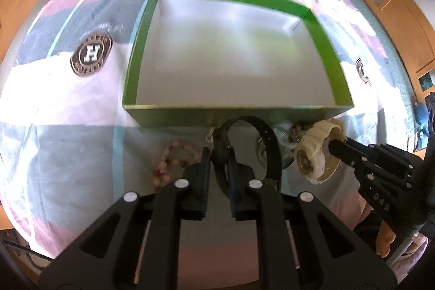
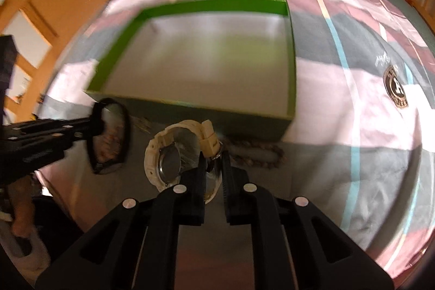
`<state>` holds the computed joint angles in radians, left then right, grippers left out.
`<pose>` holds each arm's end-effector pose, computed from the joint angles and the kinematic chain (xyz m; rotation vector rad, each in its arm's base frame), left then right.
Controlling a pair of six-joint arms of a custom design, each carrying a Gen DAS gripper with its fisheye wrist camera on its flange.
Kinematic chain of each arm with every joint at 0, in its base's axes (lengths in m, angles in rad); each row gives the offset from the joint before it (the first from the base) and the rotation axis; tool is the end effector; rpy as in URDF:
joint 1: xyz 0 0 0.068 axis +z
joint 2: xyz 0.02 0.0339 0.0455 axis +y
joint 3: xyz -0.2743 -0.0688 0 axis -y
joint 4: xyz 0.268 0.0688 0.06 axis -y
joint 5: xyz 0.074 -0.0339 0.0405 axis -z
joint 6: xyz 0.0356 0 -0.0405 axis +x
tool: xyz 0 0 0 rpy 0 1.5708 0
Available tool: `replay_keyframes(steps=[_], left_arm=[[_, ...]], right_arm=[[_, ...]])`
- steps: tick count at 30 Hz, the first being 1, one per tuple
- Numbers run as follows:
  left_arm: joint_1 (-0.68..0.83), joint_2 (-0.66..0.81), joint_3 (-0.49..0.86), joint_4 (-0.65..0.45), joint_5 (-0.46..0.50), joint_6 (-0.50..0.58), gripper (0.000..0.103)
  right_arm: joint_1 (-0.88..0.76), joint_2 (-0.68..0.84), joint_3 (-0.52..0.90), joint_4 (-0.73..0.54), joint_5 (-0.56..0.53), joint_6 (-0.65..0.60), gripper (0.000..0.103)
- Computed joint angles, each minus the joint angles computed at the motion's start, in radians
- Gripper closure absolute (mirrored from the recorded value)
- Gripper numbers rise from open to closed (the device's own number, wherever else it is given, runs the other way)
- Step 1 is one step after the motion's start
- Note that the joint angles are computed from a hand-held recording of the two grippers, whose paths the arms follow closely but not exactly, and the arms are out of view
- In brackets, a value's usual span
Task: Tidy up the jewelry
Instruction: 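Carry both watches into the green box and open both tools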
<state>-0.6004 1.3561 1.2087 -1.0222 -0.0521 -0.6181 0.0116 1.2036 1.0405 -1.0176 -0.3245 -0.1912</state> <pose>0.2306 -0.1557 0.3006 -0.0392 2.7710 -0.2632 0.2365 0.0141 0.2856 -0.3601 2.6768 0.3923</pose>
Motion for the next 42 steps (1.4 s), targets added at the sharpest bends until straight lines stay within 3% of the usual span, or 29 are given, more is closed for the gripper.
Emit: replay_keyframes(steps=[6,10,17,23,26,36,39,41,42], left_arm=[[-0.011,-0.056,-0.02,0.068,-0.035,-0.008,0.091],[-0.005,-0.093,-0.042,0.13,-0.075,-0.04,0.091],[0.063,-0.034,-0.009,0.166,-0.063,-0.053,0.091],[0.079,0.041,0.057,0.201,-0.121,-0.025,0.091],[0.093,0.08,0.073,0.195,-0.113,-0.018,0.091],[0.101,0.12,0.05,0.202,-0.105,-0.028,0.091],[0.103,0.128,0.047,0.197,-0.105,-0.033,0.087],[0.108,0.115,0.039,0.198,-0.101,-0.04,0.075],[0.107,0.107,0.038,0.197,-0.108,-0.042,0.068]], right_arm=[[-0.038,-0.065,-0.009,0.066,-0.078,0.038,0.093],[-0.051,-0.124,-0.028,0.151,-0.065,0.107,0.093],[-0.019,0.026,0.068,0.207,-0.019,0.177,0.093],[0.049,0.159,0.124,0.263,0.044,0.221,0.093],[0.082,0.153,0.087,0.281,0.099,0.205,0.093],[0.102,0.17,0.067,0.286,0.129,0.194,0.092],[0.098,0.183,0.068,0.28,0.128,0.192,0.085],[0.089,0.169,0.063,0.288,0.121,0.199,0.067],[0.082,0.15,0.056,0.299,0.124,0.207,0.053]])
